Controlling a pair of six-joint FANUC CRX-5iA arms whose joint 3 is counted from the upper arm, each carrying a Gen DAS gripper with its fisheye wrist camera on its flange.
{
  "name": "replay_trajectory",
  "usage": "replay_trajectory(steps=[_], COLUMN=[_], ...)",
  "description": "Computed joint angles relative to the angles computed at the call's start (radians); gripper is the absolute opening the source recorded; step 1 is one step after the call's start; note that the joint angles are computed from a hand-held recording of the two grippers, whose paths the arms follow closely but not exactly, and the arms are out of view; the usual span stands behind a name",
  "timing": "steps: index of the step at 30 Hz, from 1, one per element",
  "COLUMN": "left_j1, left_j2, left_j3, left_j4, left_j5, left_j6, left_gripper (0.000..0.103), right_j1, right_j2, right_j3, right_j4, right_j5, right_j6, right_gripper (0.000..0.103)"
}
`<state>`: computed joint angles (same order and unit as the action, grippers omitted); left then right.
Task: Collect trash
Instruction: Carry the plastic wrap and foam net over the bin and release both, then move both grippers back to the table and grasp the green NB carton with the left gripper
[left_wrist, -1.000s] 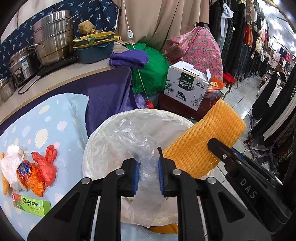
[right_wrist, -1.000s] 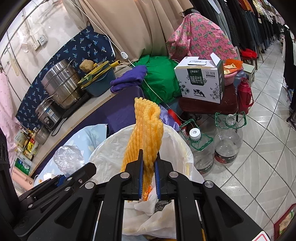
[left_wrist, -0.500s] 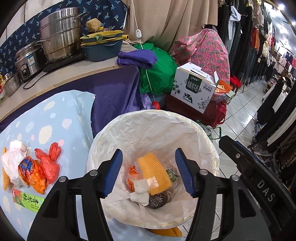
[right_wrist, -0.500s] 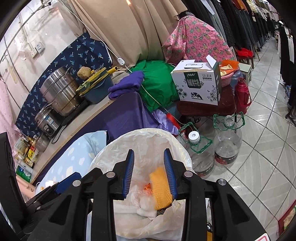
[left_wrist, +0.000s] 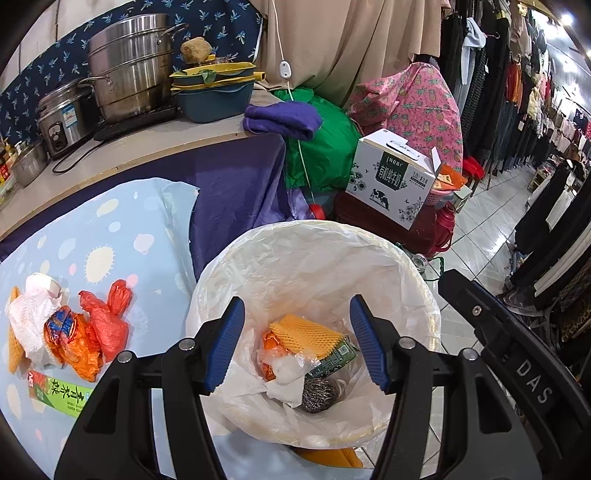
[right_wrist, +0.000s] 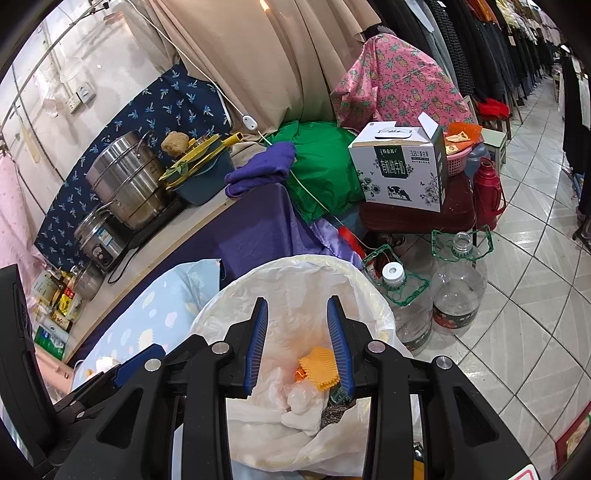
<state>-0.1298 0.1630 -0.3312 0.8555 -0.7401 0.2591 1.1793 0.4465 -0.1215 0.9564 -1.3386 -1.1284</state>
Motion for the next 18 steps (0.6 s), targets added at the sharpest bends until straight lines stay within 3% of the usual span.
replay_trajectory(steps=[11,18], left_j1=[0.094,0.205], left_j2=[-0.006,0.018], left_j3=[0.004,0.054], left_j4=[-0.007,-0.098], left_j5=[-0.012,-0.008], left_j6=[0.047,0.19], left_gripper=[0.062,0.071], right_j1=[-0.016,-0.037], right_j2=[0.066,0.142], right_j3=[0.11,0.227], right_j4=[0.019,0.019], right_j5=[0.036,0.092], right_j6=[0.117,0.227], right_gripper=[0.033,0.033])
